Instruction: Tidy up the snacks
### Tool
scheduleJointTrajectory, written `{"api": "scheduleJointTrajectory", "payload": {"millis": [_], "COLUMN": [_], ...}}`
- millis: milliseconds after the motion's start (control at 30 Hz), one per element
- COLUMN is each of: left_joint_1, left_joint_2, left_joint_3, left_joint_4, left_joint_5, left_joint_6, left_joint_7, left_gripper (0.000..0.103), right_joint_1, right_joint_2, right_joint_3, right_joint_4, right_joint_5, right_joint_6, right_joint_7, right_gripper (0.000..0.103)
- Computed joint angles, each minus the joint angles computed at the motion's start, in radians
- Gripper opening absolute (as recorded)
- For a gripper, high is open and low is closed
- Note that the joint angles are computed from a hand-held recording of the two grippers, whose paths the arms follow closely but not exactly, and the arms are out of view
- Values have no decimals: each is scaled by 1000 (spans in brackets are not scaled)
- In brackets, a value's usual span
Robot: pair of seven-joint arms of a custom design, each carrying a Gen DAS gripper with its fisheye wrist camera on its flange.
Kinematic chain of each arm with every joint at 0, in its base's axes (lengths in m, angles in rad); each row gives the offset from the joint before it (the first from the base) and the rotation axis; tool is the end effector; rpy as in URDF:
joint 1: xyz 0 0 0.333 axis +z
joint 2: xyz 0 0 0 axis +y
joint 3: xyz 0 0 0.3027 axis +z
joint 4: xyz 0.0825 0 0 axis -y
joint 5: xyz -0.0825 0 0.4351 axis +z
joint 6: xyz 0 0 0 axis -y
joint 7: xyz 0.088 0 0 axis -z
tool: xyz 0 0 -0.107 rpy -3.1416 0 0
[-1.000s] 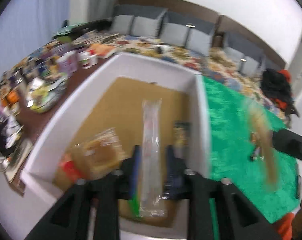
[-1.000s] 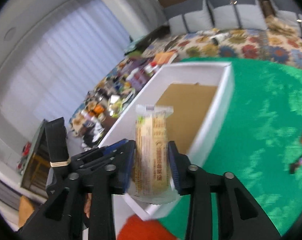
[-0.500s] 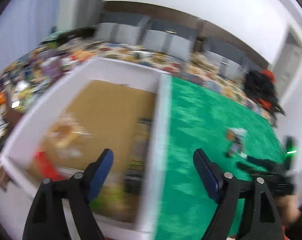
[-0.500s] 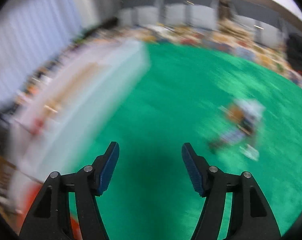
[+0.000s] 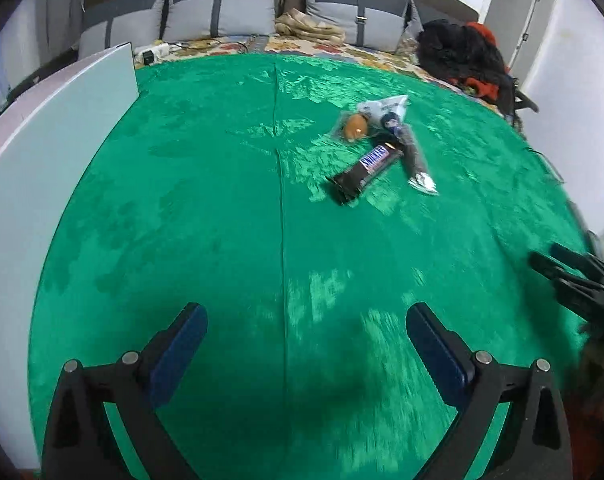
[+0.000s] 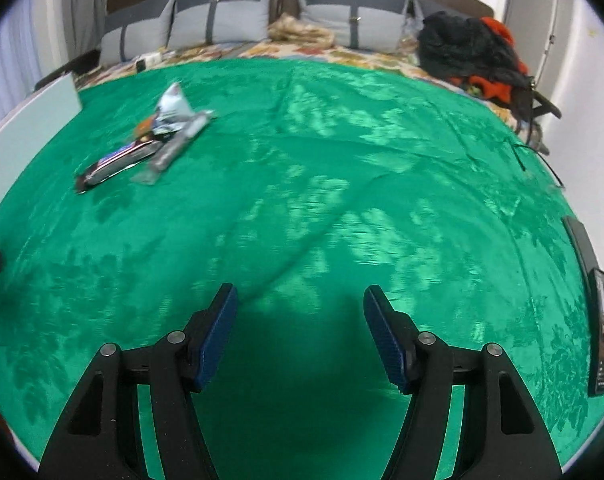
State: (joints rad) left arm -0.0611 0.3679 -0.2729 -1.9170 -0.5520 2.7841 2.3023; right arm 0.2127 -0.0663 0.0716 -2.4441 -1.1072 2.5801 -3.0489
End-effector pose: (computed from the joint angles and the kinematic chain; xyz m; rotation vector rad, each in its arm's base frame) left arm 0.6654 -0.1951 0.3127 -1.3864 2.4768 -0.8831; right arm 0.4982 0.1616 0.2893 -1.4227 2.3116 -0.8755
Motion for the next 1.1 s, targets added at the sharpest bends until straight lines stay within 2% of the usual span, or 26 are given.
{"api": "scheduleJointTrajectory", "payload": {"millis": [100, 233, 367, 500, 1100], "left_joint_1": [-73, -147, -125, -115, -104], "left_joint_2": [73, 161, 222, 258, 260], "left_joint_3": [58, 137, 113, 100, 88], "left_joint_4": [65, 168, 247, 288, 289], "left_joint_5": [113, 285, 330, 346, 371], "left_joint_6": [52, 47, 40, 58, 57], "left_joint_7": [-106, -246, -272, -289, -307], "left_gripper": [99, 99, 103, 103, 103], "right_joint_1": [-14, -24, -42, -44, -48], "right_joint_2": [-8, -12, -17, -13, -14], "right_joint_3": [-10, -12, -22, -16, -16], "right_joint_4": [-21, -25, -38, -34, -37], "right_joint_5": [-32, -34, -26, -14, -13], "right_joint_6": [26, 27, 61, 52, 54], "right_joint_7": [47, 39, 49, 49, 52], "right_gripper": [68, 68, 74, 78, 80]}}
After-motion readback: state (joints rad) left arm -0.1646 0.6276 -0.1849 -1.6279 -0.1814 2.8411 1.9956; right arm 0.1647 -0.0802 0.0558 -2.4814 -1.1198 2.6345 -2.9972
